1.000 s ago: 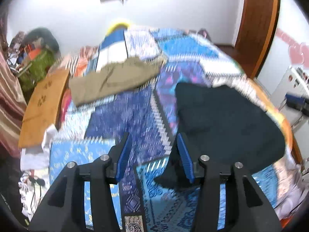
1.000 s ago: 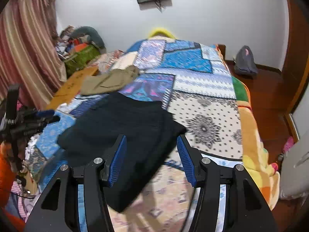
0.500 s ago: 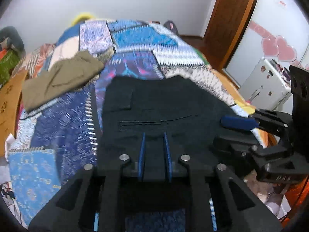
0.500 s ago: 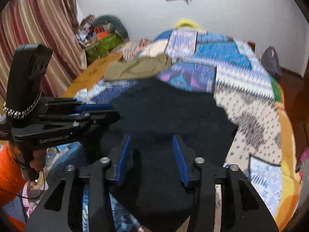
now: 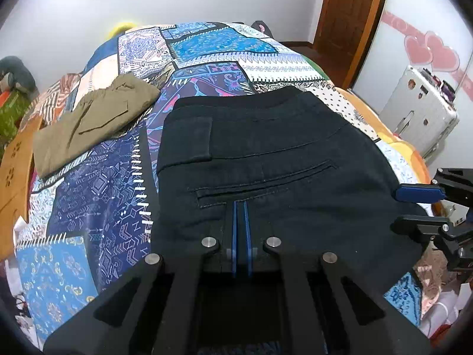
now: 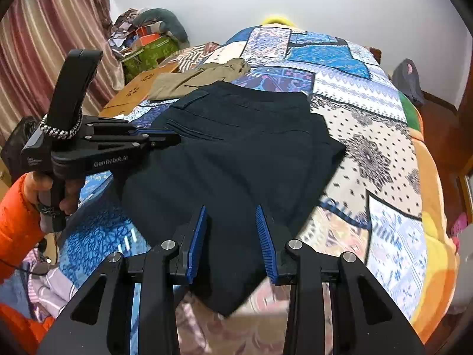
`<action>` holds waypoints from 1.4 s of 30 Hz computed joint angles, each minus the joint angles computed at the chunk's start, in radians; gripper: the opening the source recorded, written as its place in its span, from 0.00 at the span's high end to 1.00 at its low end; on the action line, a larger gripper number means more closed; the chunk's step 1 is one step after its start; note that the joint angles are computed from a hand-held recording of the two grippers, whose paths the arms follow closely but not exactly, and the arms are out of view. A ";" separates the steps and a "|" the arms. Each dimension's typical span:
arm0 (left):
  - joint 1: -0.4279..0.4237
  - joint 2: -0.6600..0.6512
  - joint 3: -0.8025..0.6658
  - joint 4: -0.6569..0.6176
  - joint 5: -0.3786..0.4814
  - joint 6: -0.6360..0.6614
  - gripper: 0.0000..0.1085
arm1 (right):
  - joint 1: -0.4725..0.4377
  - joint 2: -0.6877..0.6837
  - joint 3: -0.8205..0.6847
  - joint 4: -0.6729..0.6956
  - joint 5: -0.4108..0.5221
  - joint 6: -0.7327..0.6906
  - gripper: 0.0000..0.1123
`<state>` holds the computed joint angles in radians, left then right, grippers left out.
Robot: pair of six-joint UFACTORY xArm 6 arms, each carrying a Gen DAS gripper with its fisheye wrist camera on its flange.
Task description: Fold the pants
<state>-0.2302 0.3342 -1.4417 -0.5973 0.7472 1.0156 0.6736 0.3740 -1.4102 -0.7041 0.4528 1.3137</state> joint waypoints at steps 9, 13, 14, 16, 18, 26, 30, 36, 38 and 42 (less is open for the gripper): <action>0.061 -0.094 0.031 -0.061 -0.035 0.046 0.34 | -0.010 -0.119 0.101 -0.076 0.062 0.178 0.56; 0.086 -0.039 -0.055 0.012 0.027 -0.002 0.33 | -0.027 -0.123 0.110 -0.039 0.081 0.182 0.53; 0.093 -0.007 -0.097 0.031 0.065 -0.030 0.33 | -0.029 -0.115 0.104 -0.008 0.084 0.171 0.53; 0.097 0.044 -0.156 0.066 0.115 -0.074 0.33 | -0.038 -0.097 0.097 0.042 0.062 0.165 0.52; 0.101 0.095 -0.215 0.078 0.168 -0.108 0.33 | -0.044 -0.091 0.102 0.054 0.021 0.173 0.51; 0.102 0.285 -0.471 0.052 0.386 -0.199 0.26 | -0.071 -0.028 0.071 0.192 -0.053 0.061 0.41; 0.095 0.391 -0.625 0.061 0.517 -0.256 0.26 | -0.089 -0.014 0.087 0.259 -0.125 0.018 0.32; 0.071 0.483 -0.779 0.084 0.631 -0.277 0.23 | -0.104 0.012 0.080 0.385 -0.186 -0.111 0.28; 0.067 0.518 -0.842 0.075 0.680 -0.284 0.23 | -0.107 0.026 0.066 0.409 -0.195 -0.149 0.28; 0.050 0.508 -0.825 0.072 0.654 -0.264 0.25 | -0.118 0.050 0.052 0.453 -0.240 -0.203 0.30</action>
